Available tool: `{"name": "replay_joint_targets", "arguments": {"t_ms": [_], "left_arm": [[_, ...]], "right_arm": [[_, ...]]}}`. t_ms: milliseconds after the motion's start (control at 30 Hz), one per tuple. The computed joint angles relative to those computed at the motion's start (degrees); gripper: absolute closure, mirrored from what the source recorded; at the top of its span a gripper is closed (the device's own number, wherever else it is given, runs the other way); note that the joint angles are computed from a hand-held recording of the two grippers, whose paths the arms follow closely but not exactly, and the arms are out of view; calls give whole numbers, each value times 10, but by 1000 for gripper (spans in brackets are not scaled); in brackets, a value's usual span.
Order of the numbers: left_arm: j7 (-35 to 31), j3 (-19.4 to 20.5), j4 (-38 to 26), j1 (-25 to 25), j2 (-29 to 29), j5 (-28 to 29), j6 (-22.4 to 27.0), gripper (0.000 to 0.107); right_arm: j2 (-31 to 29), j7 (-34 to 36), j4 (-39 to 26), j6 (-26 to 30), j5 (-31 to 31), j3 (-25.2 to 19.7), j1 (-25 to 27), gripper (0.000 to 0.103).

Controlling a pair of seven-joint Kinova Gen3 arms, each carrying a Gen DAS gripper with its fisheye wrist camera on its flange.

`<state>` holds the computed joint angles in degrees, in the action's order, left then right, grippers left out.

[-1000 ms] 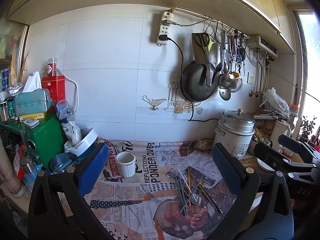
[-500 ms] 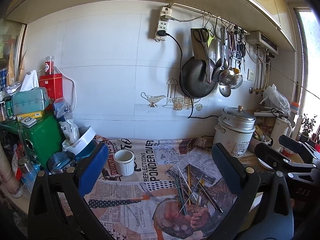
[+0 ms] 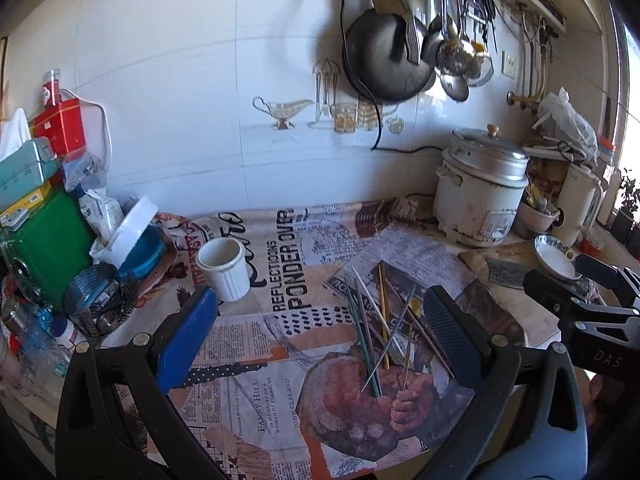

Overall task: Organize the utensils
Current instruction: 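Lower the left tool to the utensil pile and grasp a dark chopstick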

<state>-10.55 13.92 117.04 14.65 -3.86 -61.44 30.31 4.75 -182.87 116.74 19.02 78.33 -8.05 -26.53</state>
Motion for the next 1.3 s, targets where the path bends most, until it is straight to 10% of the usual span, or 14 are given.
{"name": "replay_joint_targets", "arguments": {"t_ms": [167,267,533,867,1300], "left_arm": [[-115,-34,-29,-7,78,112,-57,4],[-185,14,-52,-71,131,182,-74,4],[-371,68,-174,-133,277,345,-2,20],[-604,103,-335,-166,406,502,79,57],[-801,33,-533,-94,513,614,222,92]], "right_arm": [[80,117,-46,43,-111,-104,118,0],[124,186,-79,68,-171,-184,198,1],[252,373,-193,183,-259,-384,357,12],[315,606,-302,206,-423,-334,333,44],[389,815,-423,283,-632,-274,316,68]]}}
